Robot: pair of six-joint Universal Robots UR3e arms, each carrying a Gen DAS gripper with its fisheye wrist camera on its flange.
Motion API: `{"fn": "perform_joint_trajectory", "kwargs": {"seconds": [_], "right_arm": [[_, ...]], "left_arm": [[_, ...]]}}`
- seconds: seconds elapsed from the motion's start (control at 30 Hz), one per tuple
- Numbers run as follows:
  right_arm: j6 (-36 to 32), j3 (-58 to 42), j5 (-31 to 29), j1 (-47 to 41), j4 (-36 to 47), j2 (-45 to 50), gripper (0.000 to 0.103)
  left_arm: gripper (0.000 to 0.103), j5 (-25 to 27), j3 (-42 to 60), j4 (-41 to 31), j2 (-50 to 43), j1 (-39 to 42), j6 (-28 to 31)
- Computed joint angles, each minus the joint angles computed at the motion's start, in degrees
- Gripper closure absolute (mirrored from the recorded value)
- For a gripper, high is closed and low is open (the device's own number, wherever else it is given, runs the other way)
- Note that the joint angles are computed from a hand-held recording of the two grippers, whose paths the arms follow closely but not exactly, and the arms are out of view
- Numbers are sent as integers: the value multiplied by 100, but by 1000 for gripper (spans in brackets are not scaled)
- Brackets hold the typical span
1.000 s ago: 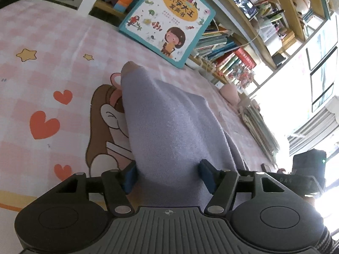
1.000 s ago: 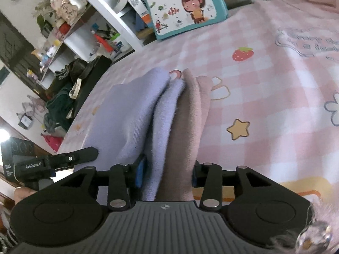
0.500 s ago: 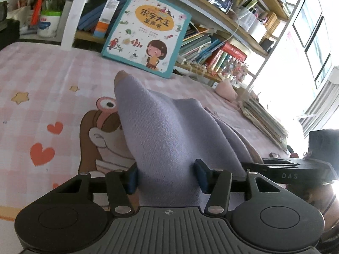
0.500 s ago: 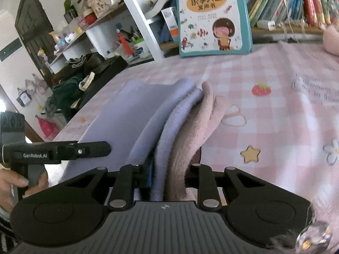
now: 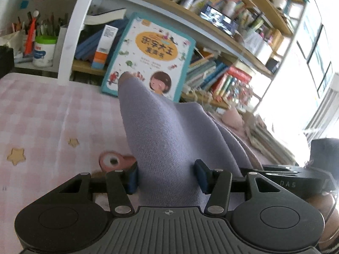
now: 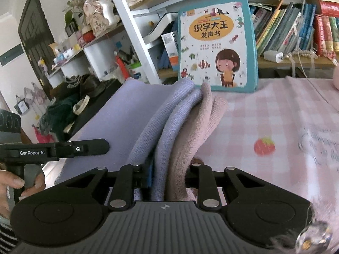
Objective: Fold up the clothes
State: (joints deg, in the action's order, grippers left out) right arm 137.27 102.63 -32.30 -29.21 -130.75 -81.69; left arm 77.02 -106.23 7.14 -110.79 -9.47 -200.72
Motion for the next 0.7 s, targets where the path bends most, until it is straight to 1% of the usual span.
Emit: {"fn": "perform_joint_trajectory", "kwargs": {"seconds": [0.13,0.23,0.33,0.4,0.53,0.7], "right_arm": [[708,-987,-251,499,-472,909,82],[1151,-1817,-513,864,-706,1609,82],[1509,-2589,-675,1136,-829,2228,82],[1720,-3110,-749,1301,-851,2615,82],[2078,-4192,-966,1624,-751,3353,82],[2563,-5279,-1206,1873,-630,4117,82]], "left_arm": [[51,-304,493,-125,-421,381,-53],[52,-616,786,-52,-798,667,-128],[53,-1061,942,204,-1146,1032,-405],[53,-1250,1067,306,-1324,1226,-603],[53,-1322,1548,47,-1608,1425,-714],[53,-1325,2353,-611,-2020,1523,-512]]}}
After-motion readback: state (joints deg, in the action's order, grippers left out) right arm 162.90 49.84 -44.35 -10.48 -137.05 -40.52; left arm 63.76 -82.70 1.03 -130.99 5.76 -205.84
